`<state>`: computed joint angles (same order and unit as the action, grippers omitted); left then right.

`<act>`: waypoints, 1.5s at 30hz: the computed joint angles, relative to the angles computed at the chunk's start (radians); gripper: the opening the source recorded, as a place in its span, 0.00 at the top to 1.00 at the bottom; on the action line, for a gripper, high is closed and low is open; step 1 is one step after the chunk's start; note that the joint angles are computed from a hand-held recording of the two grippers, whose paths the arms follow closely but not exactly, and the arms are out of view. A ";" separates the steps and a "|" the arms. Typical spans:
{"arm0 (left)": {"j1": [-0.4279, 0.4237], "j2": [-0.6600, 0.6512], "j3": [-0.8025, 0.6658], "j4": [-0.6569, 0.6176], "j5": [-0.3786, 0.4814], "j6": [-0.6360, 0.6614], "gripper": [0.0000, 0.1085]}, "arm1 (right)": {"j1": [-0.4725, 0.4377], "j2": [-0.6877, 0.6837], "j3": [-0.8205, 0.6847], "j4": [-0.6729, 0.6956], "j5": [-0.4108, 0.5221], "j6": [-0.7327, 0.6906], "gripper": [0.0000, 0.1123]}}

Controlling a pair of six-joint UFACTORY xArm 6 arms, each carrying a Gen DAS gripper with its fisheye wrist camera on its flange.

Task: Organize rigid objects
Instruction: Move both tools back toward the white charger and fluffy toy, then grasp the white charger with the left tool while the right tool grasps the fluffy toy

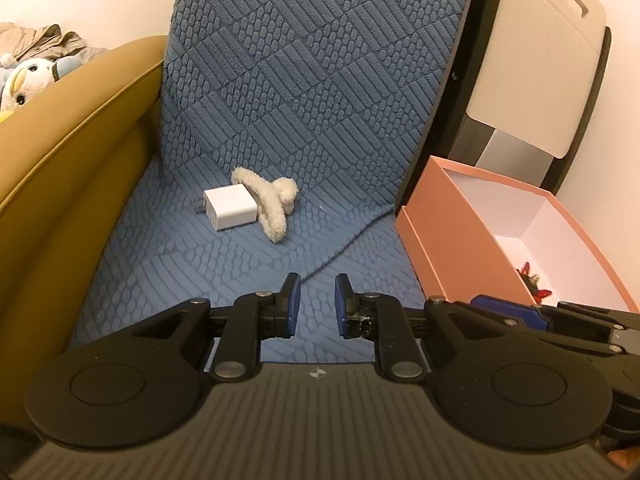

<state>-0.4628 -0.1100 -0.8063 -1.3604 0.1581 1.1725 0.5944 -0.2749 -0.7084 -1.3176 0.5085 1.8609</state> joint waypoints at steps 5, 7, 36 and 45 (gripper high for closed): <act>0.066 0.080 -0.065 0.138 0.081 -0.180 0.82 | -0.041 0.052 -0.045 -0.012 -0.063 -0.027 0.76; 0.098 0.107 -0.091 0.187 0.130 -0.266 0.82 | -0.063 0.088 -0.077 -0.019 -0.096 -0.042 0.76; 0.195 0.562 -0.643 0.748 0.319 -0.799 0.66 | -0.217 0.526 -0.469 0.176 -0.305 -0.420 0.76; 0.229 0.693 -0.823 0.751 0.405 -0.878 0.57 | -0.229 0.652 -0.575 0.285 -0.297 -0.534 0.66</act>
<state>-0.2337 0.5826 -1.6291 -0.6091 0.5632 0.2949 0.3652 0.3767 -1.2838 -1.0331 0.2119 1.3264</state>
